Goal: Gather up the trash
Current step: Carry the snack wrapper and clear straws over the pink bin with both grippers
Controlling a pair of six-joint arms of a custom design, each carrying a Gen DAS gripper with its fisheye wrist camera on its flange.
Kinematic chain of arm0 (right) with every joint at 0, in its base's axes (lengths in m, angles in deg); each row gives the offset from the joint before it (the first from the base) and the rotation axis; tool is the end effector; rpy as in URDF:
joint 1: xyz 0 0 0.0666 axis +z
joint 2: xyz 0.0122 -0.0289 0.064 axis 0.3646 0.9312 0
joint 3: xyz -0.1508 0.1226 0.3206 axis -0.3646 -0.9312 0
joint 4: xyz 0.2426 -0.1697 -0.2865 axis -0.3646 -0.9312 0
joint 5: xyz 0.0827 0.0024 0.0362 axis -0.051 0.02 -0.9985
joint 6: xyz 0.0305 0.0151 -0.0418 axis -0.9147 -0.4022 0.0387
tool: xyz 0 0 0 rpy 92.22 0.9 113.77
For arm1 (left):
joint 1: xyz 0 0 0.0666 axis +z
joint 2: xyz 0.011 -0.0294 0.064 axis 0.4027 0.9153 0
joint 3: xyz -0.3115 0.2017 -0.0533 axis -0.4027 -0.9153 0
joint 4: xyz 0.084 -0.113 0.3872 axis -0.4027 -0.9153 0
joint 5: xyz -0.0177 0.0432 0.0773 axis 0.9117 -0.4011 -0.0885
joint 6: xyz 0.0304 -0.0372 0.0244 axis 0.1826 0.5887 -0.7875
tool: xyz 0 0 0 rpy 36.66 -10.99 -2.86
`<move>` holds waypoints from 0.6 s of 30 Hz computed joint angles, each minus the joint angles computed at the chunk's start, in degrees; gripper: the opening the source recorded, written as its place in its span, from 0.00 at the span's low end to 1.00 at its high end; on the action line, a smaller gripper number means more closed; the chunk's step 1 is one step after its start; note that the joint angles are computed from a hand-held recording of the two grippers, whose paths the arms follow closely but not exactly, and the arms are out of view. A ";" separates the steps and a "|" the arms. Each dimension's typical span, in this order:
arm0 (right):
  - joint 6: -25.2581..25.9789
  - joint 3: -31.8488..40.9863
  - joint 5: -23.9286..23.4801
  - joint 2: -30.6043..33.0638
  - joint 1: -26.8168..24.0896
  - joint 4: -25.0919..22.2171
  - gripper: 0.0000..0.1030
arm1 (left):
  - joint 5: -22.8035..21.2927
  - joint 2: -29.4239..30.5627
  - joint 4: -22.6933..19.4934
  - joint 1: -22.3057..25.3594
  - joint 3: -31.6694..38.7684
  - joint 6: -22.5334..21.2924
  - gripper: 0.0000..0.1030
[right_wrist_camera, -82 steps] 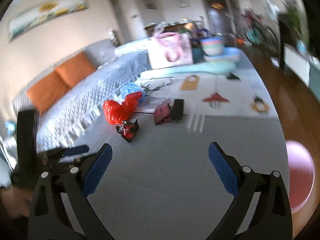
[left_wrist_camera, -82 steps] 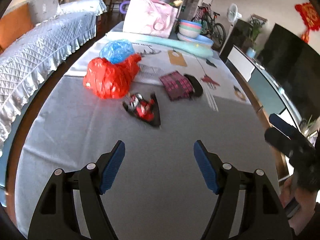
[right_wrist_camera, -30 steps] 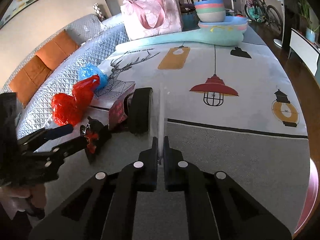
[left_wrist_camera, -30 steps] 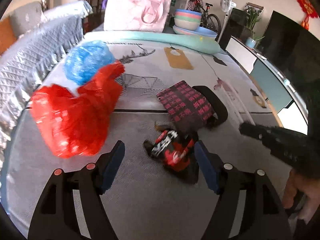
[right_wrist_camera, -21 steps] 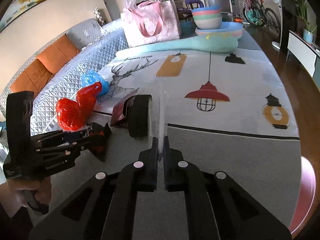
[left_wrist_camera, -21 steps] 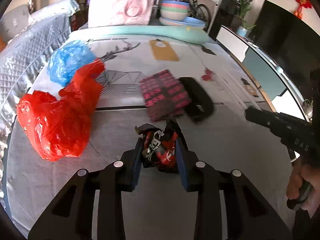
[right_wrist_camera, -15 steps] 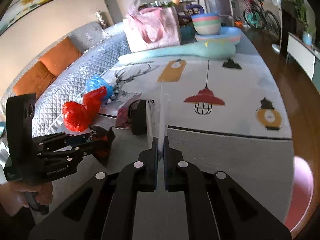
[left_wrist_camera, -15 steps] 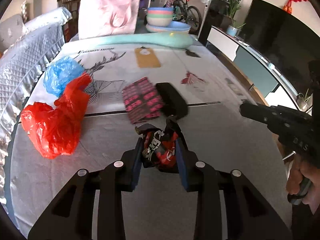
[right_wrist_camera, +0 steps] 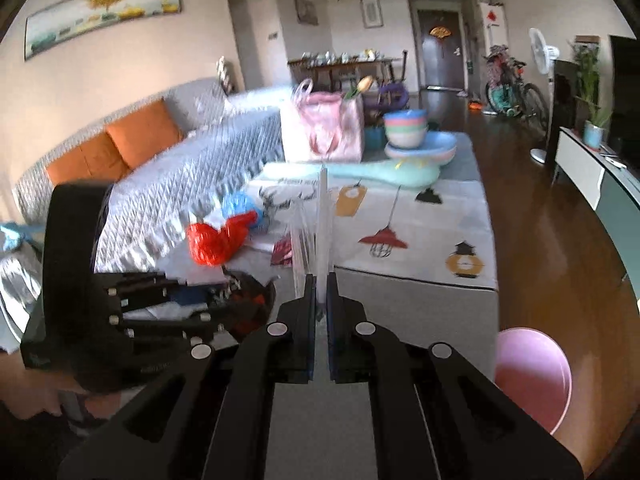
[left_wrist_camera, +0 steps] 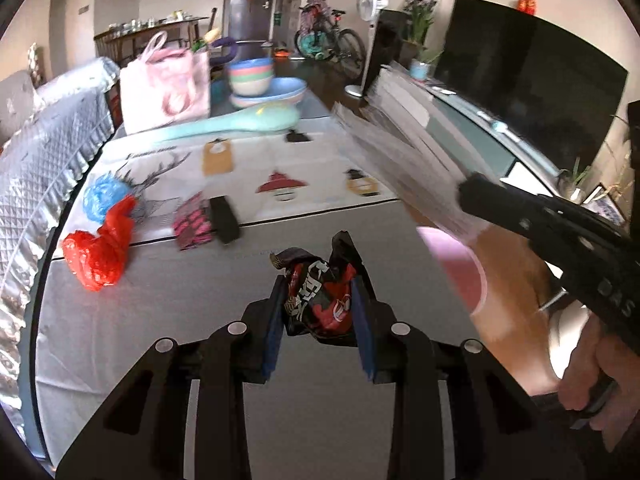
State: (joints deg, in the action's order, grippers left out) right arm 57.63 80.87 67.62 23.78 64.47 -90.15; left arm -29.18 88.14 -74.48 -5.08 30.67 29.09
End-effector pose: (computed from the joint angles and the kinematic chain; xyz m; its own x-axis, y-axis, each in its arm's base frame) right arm 0.3491 0.3072 0.5213 -0.5742 0.0807 -0.8147 -0.1426 0.9701 0.1966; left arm 0.3680 -0.2092 0.5200 -0.6680 0.3123 -0.6754 0.5337 0.8336 -0.1425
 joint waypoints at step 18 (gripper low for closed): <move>-2.82 -13.60 1.58 -23.26 -6.70 0.94 0.05 | -14.14 8.47 -1.76 -19.80 17.04 1.88 0.30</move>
